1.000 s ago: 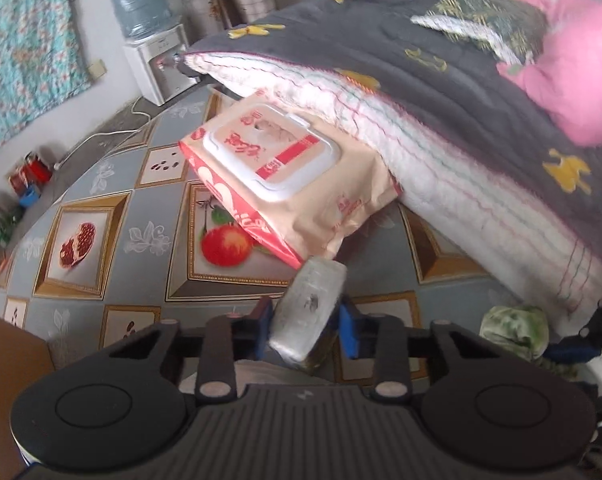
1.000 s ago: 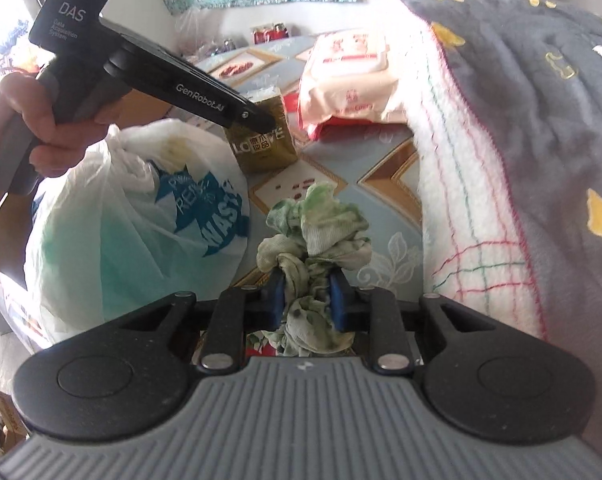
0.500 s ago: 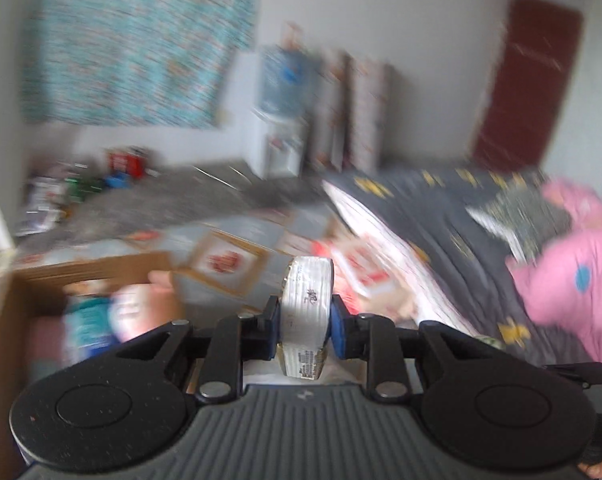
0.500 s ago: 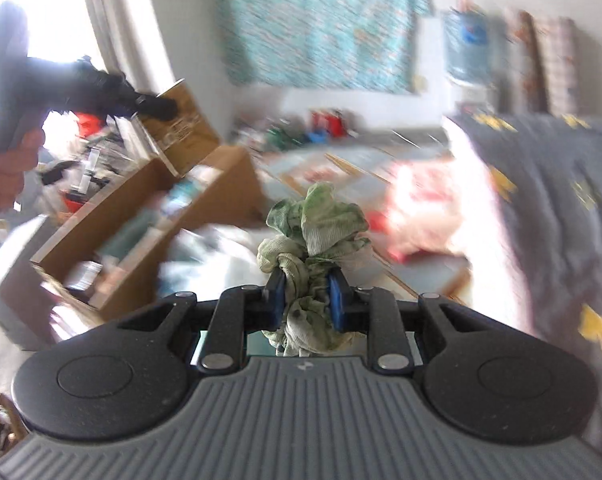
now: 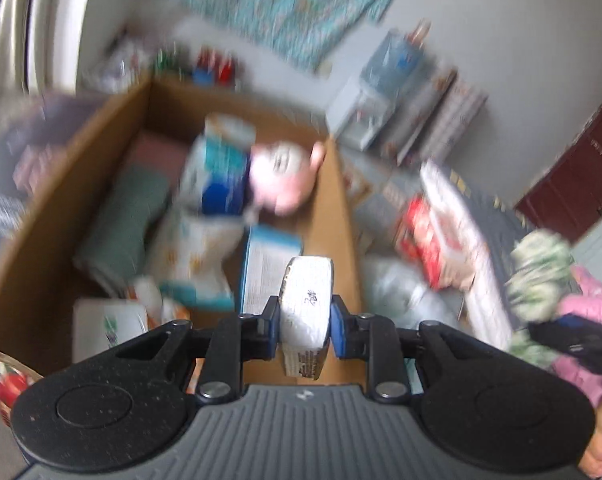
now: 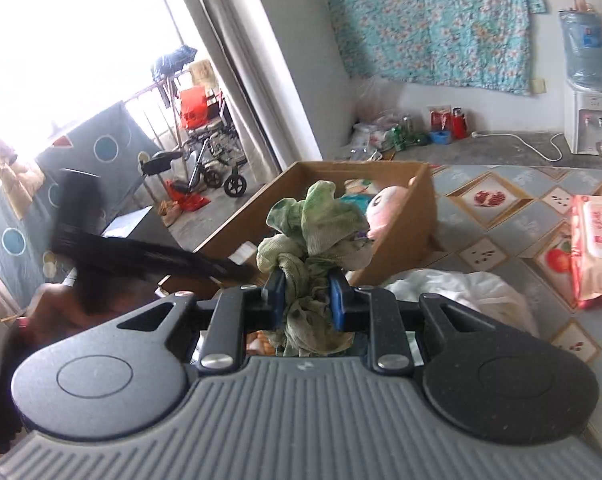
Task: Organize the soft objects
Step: 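Lift the green cloth with the right gripper while the left gripper carries the silver pack into the box, then lower the green cloth into the box and open the right gripper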
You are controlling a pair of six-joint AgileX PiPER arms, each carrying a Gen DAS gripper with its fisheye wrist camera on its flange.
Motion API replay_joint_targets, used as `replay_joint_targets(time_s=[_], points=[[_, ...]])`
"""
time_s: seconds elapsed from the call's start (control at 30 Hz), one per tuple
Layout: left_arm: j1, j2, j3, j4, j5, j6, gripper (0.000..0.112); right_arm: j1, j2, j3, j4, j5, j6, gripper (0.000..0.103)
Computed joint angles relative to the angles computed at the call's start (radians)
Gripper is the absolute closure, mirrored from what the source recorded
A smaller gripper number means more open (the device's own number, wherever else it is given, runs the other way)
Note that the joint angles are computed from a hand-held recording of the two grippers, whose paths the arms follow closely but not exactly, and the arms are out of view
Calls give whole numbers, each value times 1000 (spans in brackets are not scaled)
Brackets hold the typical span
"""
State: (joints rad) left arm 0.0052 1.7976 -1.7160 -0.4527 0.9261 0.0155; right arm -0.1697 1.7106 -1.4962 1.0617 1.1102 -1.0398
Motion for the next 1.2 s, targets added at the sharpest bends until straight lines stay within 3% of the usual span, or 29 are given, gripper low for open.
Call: replay_joint_targets(time_s=[0.1, 0.27, 0.4, 0.57, 0.7, 0.83, 0.93, 1.07, 1.2], points=[[17, 128, -95, -29, 94, 27, 87, 48, -22, 4, -44, -29, 56, 81], [-5, 287, -263, 112, 213, -19, 86, 89, 5, -38, -103, -28, 145, 81], [25, 326, -297, 68, 232, 16, 86, 116, 31, -65, -135, -47, 171, 80], [14, 326, -319, 130, 229, 18, 82, 118, 53, -72, -145, -39, 165, 80], [8, 310, -324, 180, 202, -6, 69, 139, 78, -104, -158, -43, 172, 79], [27, 266, -285, 164, 158, -23, 68, 162, 98, -140, -178, -39, 184, 78], [33, 189, -201, 185, 75, -59, 64, 194, 123, -188, -211, -22, 203, 77], [48, 43, -44, 183, -64, -94, 50, 262, 186, -279, -281, 9, 246, 76], [47, -88, 83, 237, -154, -153, 41, 343, 257, -362, -352, 13, 290, 74]])
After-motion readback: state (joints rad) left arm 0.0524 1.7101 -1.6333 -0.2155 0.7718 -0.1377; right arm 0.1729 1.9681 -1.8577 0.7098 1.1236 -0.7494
